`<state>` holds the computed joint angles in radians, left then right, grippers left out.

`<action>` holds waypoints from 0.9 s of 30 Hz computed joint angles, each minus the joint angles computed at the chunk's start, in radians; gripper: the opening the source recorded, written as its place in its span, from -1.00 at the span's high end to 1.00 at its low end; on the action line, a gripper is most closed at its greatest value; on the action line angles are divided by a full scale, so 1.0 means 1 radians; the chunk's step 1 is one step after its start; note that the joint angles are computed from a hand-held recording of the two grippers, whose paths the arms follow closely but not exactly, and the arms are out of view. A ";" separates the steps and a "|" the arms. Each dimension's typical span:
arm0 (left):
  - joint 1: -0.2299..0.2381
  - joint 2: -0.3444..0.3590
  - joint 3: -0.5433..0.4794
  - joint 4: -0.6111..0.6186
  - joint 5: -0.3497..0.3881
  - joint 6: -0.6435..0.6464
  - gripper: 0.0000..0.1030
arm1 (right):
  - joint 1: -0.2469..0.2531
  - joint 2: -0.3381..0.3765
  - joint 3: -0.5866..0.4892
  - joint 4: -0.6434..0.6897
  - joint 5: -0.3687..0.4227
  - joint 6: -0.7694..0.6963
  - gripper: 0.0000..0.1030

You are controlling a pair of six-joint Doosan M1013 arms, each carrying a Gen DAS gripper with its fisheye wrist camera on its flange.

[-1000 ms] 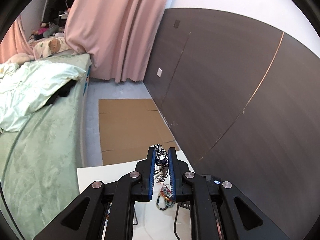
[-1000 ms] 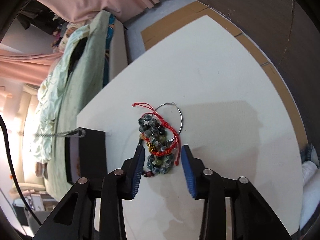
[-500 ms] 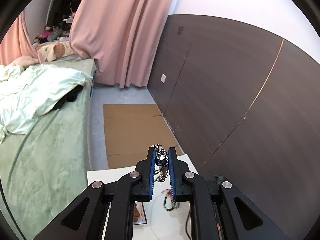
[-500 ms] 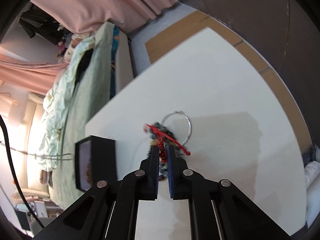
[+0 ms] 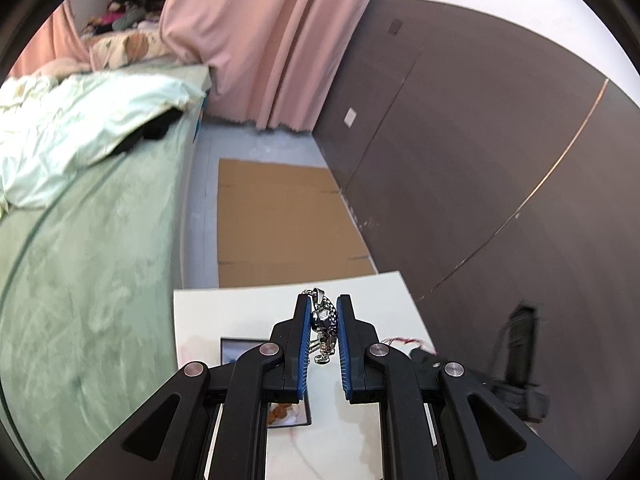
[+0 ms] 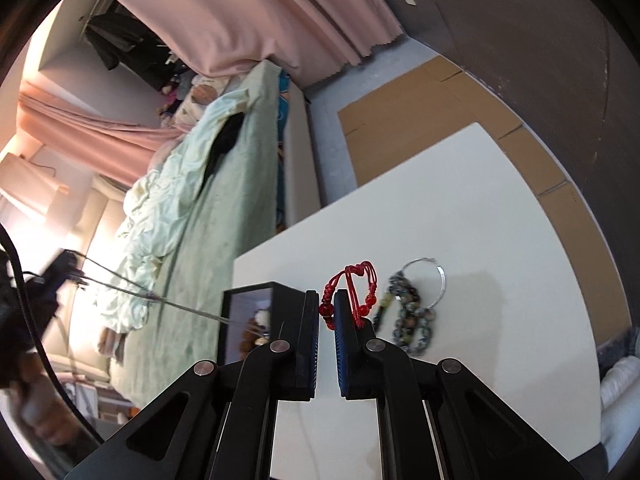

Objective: Organize jewelry
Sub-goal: 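Grasp the red-string bracelet with the right tool while the left tool holds the silver chain, then drop the silver chain into the box with the left tool while the right drops the red bracelet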

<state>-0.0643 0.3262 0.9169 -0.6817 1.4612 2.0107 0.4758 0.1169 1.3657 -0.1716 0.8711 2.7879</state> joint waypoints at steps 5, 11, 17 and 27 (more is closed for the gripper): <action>-0.006 0.009 0.035 0.024 0.011 -0.008 0.75 | 0.011 0.006 -0.018 0.003 -0.007 -0.018 0.82; -0.012 0.001 0.103 0.060 0.006 -0.018 0.75 | 0.021 0.026 -0.050 0.024 -0.013 -0.053 0.82; -0.006 0.017 0.143 0.055 0.025 -0.100 0.71 | 0.025 0.050 -0.080 0.068 -0.026 -0.094 0.82; 0.039 0.000 0.171 0.000 0.003 -0.144 -0.38 | 0.025 0.098 -0.129 0.144 -0.035 -0.164 0.82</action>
<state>-0.0249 0.3263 1.0881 -0.6814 1.4638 1.8664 0.5010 0.2146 1.2366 -0.0281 0.8356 2.6239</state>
